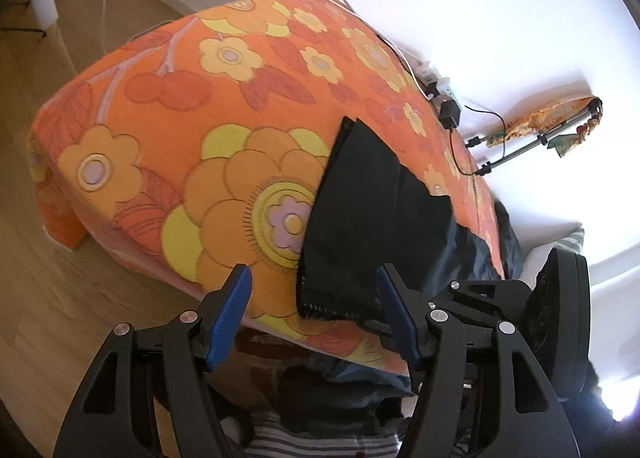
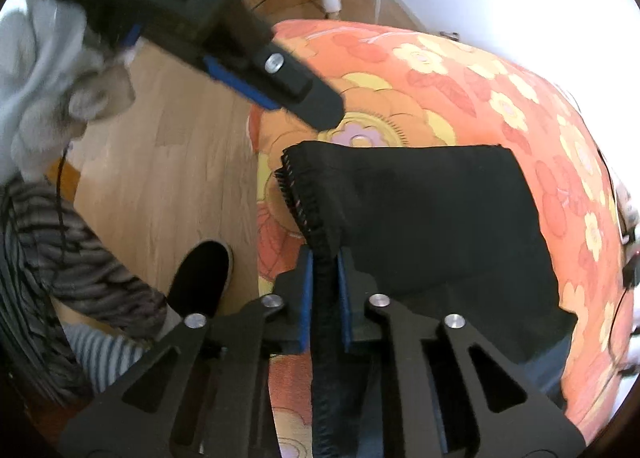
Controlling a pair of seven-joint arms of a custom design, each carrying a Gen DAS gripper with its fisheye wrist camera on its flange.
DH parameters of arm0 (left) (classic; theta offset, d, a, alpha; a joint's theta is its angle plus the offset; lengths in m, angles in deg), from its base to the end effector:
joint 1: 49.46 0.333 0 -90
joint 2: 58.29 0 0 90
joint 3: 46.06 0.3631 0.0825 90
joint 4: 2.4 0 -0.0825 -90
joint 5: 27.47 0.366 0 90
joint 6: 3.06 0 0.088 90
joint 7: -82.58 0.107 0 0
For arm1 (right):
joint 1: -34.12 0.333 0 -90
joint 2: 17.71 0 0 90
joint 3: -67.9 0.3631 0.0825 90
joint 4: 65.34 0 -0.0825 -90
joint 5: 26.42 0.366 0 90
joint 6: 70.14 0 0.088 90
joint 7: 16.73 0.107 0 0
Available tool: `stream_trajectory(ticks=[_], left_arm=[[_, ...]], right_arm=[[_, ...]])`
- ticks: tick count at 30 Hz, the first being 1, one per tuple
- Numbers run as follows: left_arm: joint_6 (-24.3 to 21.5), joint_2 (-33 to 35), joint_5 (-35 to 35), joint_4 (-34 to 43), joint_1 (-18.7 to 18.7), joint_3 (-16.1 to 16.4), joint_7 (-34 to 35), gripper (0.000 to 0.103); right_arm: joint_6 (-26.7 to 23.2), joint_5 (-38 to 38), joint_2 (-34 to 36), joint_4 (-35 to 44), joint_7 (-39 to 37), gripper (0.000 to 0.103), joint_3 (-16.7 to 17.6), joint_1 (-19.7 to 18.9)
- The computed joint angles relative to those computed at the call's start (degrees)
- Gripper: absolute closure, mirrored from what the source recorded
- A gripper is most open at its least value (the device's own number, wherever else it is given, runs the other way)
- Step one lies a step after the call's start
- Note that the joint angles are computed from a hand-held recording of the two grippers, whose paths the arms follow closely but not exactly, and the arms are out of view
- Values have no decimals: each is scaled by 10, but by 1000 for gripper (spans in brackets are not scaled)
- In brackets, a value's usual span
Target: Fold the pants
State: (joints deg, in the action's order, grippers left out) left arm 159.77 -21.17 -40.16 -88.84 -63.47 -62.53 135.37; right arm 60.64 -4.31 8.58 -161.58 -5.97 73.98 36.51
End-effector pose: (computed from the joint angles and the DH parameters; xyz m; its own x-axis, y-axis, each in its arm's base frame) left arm 0.6960 -0.3281 0.4230 0.2337 -0.7395 0.6313 -0.8391 -0.4814 -0.2533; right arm 0.6837 0.0998 0.4048 0.9573 -0.2881 0.0245 -0.2588 -0.8914 -0.3720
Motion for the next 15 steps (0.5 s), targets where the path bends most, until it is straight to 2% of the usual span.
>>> stream_trajectory(ticks=[4, 7, 8, 15], left_arm=[[0, 19, -18, 23, 12, -25, 16, 40], [17, 38, -56, 33, 38, -69, 44, 40], [19, 43, -63, 40, 40, -74, 48, 40], [-26, 74, -74, 99, 21, -65, 53, 40]], right_arm=[[-25, 22, 8, 22, 19, 95, 1, -11], [-31, 37, 8, 27, 19, 95, 3, -18], [-35, 38, 11, 32, 22, 95, 2, -18], [-58, 74, 17, 44, 28, 95, 4, -33]])
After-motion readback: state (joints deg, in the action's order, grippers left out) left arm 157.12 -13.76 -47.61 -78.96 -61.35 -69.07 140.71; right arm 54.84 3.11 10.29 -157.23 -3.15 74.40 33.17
